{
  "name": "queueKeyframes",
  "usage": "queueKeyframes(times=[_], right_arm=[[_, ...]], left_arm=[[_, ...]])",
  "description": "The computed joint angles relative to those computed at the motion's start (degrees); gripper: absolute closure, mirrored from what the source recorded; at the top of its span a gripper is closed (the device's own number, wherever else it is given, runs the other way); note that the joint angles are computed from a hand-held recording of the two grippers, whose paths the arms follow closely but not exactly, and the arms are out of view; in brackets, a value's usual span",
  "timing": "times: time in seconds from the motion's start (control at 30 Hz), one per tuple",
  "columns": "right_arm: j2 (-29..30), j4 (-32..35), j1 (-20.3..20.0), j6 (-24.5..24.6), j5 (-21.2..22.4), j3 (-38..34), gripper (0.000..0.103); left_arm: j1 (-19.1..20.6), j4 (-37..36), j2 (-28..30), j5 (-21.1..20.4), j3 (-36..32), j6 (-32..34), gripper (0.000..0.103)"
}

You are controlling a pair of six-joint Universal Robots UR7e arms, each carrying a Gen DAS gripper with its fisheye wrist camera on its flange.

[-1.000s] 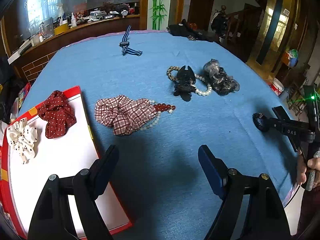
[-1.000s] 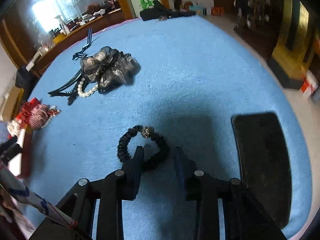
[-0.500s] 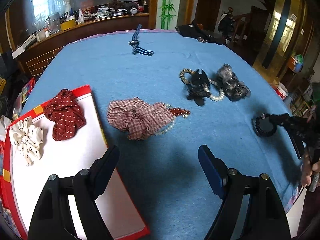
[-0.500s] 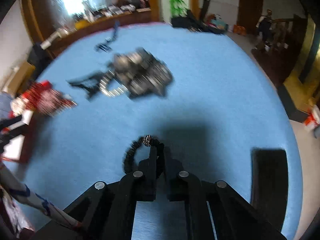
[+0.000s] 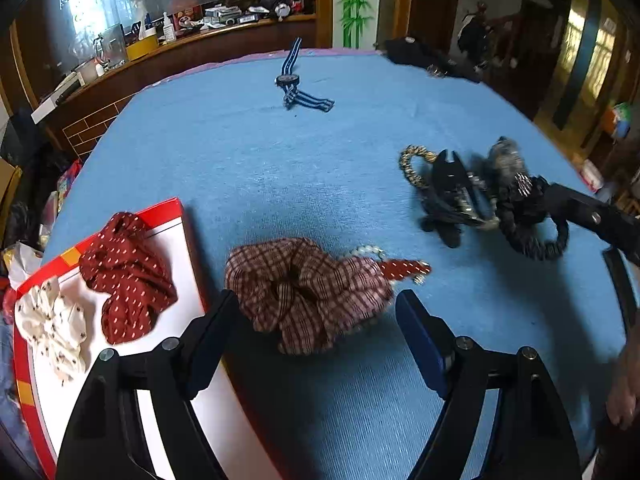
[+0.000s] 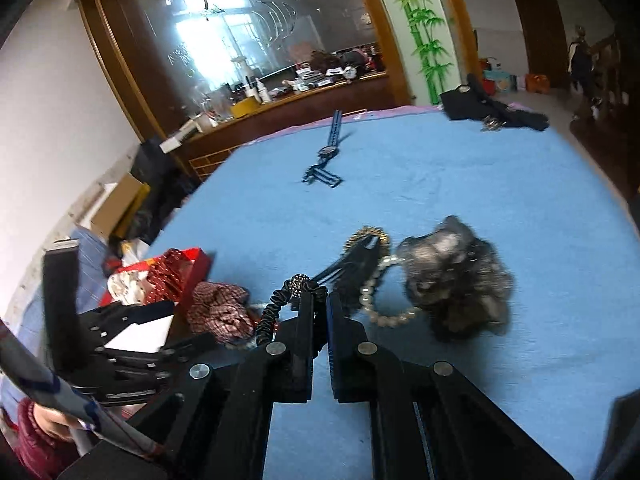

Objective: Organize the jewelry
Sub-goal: 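Grasp the red-and-white plaid scrunchie with the left gripper, then carry the plaid scrunchie with the left gripper while the right gripper carries the hair tie to the box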

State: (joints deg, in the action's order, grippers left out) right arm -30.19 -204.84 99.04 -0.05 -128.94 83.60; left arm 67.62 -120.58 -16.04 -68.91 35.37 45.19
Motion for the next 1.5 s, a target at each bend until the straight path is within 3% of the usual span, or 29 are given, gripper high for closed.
queueKeyframes(times=[0.17, 0.3, 0.4, 0.5, 0.7, 1.0, 1.5], right_arm=[[-0.6, -1.2, -1.2, 0.0, 3.8, 1.3, 0.096], [-0.8, -2.0, -1.5, -0.8, 4.8, 2.0, 0.096], [-1.3, -2.4, -1.8, -0.4, 5.3, 2.7, 0.096], [-1.5, -3.9, -1.7, -0.8, 5.5, 3.4, 0.096], [-1.4, -4.8, -1.5, -1.6, 5.3, 3.5, 0.096], [-1.4, -6.2, -1.0, -2.9, 4.9, 3.7, 0.096], [-0.6, -7.4, -0.5, -5.3, 5.4, 3.2, 0.096]], left_arm=[[-0.3, 3.2, 4.2, 1.3, -5.9, -1.6, 0.030], [-0.2, 7.9, 8.6, 1.9, -13.7, -5.2, 0.072], [0.2, 9.9, 9.2, -0.3, -16.1, -7.3, 0.084], [0.4, 10.1, 7.8, -3.1, -15.3, -8.3, 0.086], [0.3, 5.3, 2.5, -7.1, -7.2, -8.6, 0.086], [-0.3, -7.2, -7.2, -9.5, 11.4, -5.3, 0.086], [0.2, -9.5, -11.2, -11.3, 16.6, -5.5, 0.086]])
